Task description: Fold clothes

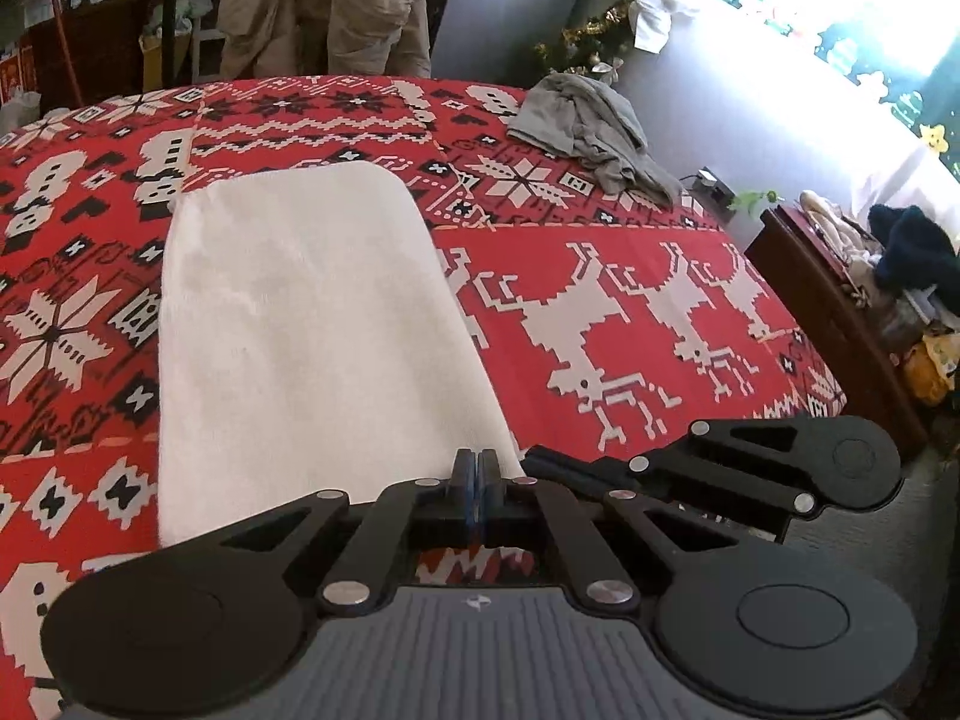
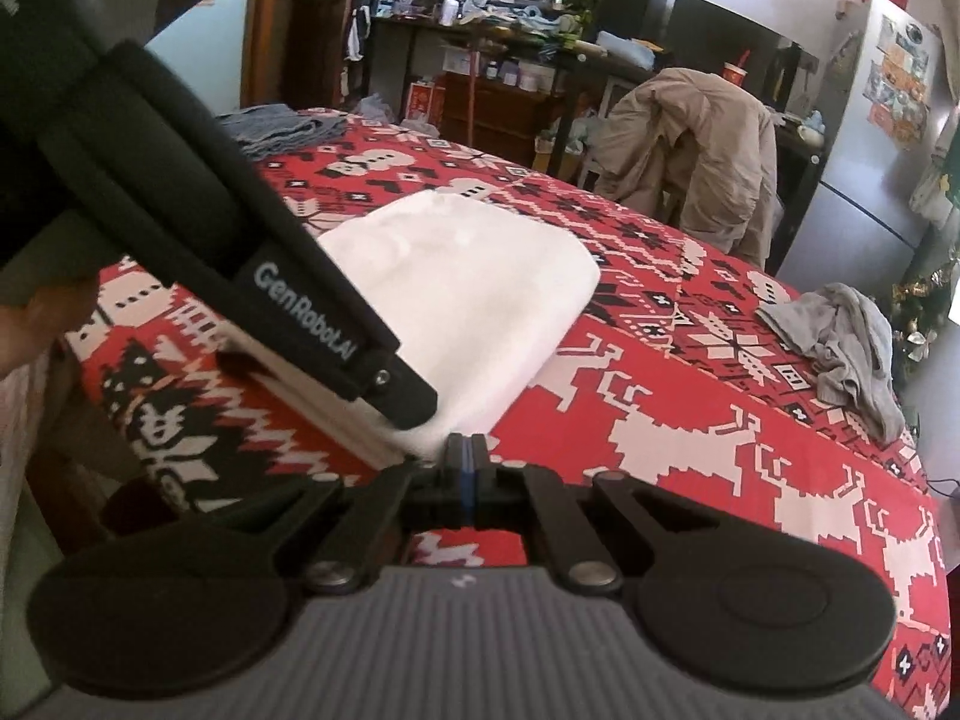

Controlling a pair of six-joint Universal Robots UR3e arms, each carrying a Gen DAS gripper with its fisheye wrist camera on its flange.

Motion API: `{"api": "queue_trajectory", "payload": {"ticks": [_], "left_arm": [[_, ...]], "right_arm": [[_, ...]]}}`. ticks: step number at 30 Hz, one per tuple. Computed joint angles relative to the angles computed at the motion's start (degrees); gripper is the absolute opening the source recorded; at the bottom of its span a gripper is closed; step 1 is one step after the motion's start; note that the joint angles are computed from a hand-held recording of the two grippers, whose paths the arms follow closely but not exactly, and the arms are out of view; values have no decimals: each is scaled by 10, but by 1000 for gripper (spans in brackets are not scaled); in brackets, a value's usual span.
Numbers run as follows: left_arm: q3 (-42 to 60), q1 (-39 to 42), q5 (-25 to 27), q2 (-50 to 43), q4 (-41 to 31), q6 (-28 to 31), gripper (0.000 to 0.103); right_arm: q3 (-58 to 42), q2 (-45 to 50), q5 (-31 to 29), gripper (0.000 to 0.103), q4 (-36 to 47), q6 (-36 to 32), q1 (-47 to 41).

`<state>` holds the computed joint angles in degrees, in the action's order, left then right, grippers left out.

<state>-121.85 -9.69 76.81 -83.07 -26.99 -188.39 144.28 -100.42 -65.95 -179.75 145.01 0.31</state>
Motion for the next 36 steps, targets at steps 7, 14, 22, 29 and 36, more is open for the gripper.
{"api": "queue_trajectory", "payload": {"ticks": [7, 14, 22, 29, 36], "left_arm": [[-15, 10, 1, 56, -23, 5, 1], [17, 56, -16, 64, -30, 27, 1], [160, 97, -44, -115, -3, 51, 1], [386, 119, -52, -267, -173, 64, 1], [625, 118, -41, -342, -403, 19, 1]], "right_arm": [[13, -126, 44, 0, 126, -12, -59], [-23, -152, 63, 1, 197, 40, -102], [-183, 66, 23, 6, 112, 139, -52], [-514, 331, -21, 6, 257, 117, -4], [-771, 421, -42, 6, 507, 150, 10]]}}
